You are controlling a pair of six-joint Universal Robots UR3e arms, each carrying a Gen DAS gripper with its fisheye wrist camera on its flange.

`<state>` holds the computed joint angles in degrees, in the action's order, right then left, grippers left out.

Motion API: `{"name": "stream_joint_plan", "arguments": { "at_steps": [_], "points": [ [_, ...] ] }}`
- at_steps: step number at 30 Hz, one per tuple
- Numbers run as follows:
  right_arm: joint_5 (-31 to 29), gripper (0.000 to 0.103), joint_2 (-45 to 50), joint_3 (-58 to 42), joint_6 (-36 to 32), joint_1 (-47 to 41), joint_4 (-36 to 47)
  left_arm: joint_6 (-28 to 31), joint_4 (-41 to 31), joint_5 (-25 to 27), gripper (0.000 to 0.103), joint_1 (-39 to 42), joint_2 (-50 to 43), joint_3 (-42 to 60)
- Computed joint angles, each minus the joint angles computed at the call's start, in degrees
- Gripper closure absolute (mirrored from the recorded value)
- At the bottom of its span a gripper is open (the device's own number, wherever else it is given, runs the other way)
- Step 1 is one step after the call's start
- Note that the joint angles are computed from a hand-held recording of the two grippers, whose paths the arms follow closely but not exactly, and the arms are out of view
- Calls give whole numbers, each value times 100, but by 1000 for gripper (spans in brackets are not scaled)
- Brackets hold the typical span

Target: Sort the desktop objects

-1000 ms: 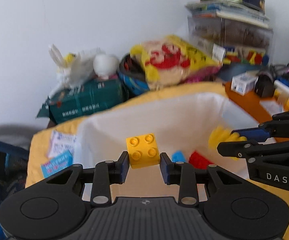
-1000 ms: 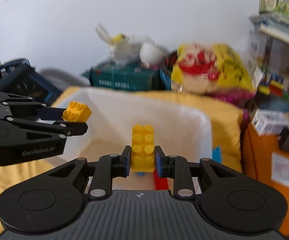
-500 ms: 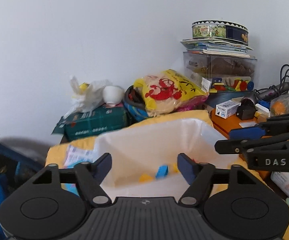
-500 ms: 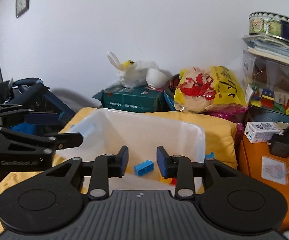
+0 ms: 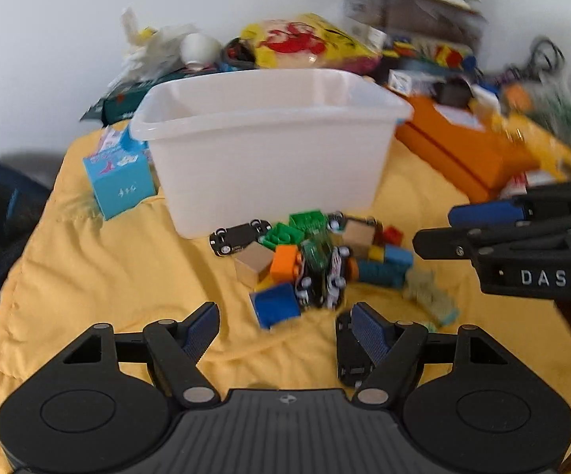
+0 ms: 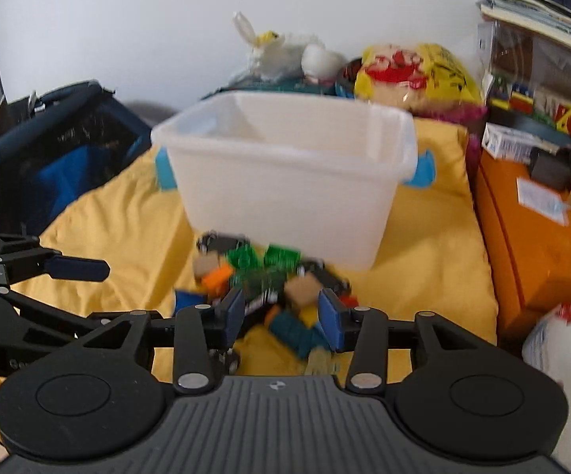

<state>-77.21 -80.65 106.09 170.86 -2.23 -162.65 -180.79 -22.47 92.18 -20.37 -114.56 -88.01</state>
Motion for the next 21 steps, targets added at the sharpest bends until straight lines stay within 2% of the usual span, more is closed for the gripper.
{"name": "stream_joint_plan", "arguments": {
  "at_steps": [2,8,11,13,18,21],
  "points": [
    [-11,56,-115,180,-20,24,-7,128,-6,114,26,-71,48,-74],
    [-14,53,-349,553,-79,73,-90,-236,168,49,26,-38,248,-438],
    [-36,51,-436,743,-181,101,-223,-91,275,-247,26,27,318,-690],
    [11,50,-487,837,-205,68,-203,-55,66,-124,27,-48,277,-615],
    [107,58,-534,960,-320,27,51,142,121,-619,32,104,378,-853],
    [37,59,-483,960,-392,88,131,111,36,-711,36,148,353,-810]
  ]
}}
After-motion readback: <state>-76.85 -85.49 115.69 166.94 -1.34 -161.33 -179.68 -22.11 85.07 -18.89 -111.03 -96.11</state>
